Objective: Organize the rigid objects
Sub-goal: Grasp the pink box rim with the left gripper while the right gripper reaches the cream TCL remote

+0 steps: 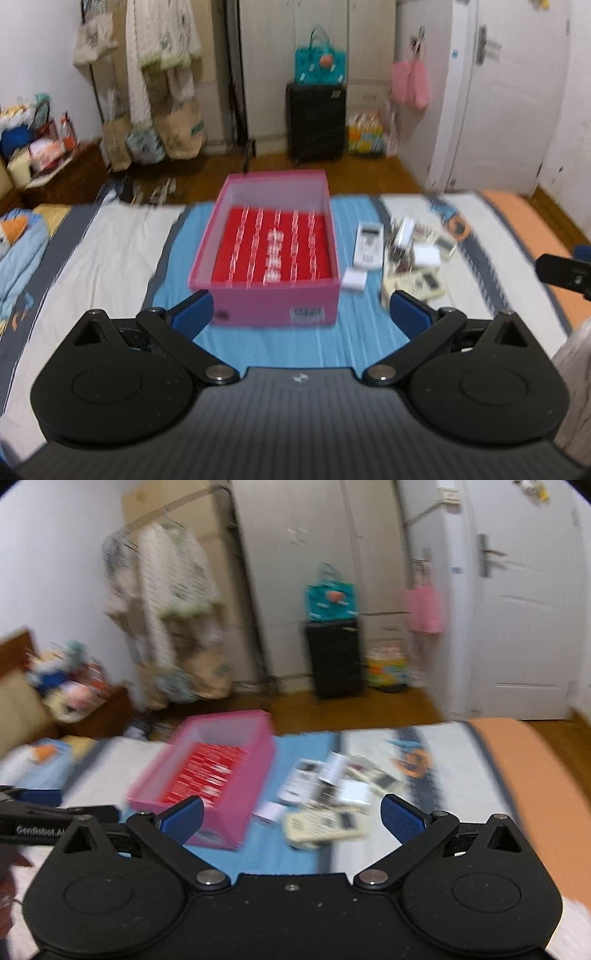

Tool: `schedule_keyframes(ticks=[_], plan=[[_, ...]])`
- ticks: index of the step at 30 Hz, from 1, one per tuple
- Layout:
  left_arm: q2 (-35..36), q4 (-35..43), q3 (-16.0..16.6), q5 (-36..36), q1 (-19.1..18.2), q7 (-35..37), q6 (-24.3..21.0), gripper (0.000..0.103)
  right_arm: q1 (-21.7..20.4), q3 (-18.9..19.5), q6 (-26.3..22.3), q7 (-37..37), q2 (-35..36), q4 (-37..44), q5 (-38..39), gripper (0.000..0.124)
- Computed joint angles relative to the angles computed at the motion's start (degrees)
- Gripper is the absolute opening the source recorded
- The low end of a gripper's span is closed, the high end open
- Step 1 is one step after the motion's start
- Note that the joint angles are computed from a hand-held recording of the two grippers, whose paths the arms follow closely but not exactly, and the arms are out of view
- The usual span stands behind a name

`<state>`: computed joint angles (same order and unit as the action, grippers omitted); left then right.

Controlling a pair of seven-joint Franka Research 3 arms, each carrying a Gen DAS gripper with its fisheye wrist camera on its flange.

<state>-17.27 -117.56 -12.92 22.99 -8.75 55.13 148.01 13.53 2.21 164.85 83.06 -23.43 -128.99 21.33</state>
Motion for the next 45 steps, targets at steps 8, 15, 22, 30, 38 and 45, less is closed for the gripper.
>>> schedule_keyframes(ticks=[8,15,22,30,38,45], plan=[[9.8,11.8,2.7,-2.5,1.3,7.8,-1.1,0.103,0.2,-3.4,-20.5,-2.2,17.0,24.6,3.0,0.103],[25.3,31.1,4.4,-16.2,2.9,22.1,-9.2,0.101,-3.7,-2.0,-39.1,6.1,32.2,43.8,0.3,0.103],[40.7,50.3,4.0,-21.5,6.5,22.0,-18.7,0.1,-8.4,-1.2,-60.1,21.2,50.4,63.7,6.2,0.102],[46.7,52.0,4.3,-23.2,9.4,19.7,-19.2,0.099,-8.2,-1.1,-56.6,30.1,53.2,59.9,4.3,0.102],[49.6,50.3,2.4,-27.7,12.4,23.2,-16.0,0.075,-8.8,-1.0,-53.1,35.8,52.6,55.3,6.8,0.099],[53.5,54.5,4.4,-23.6,10.5,21.5,-18.0,0.042,-7.4,-1.7,-43.7,39.3,52.4,52.8,4.3,0.088]])
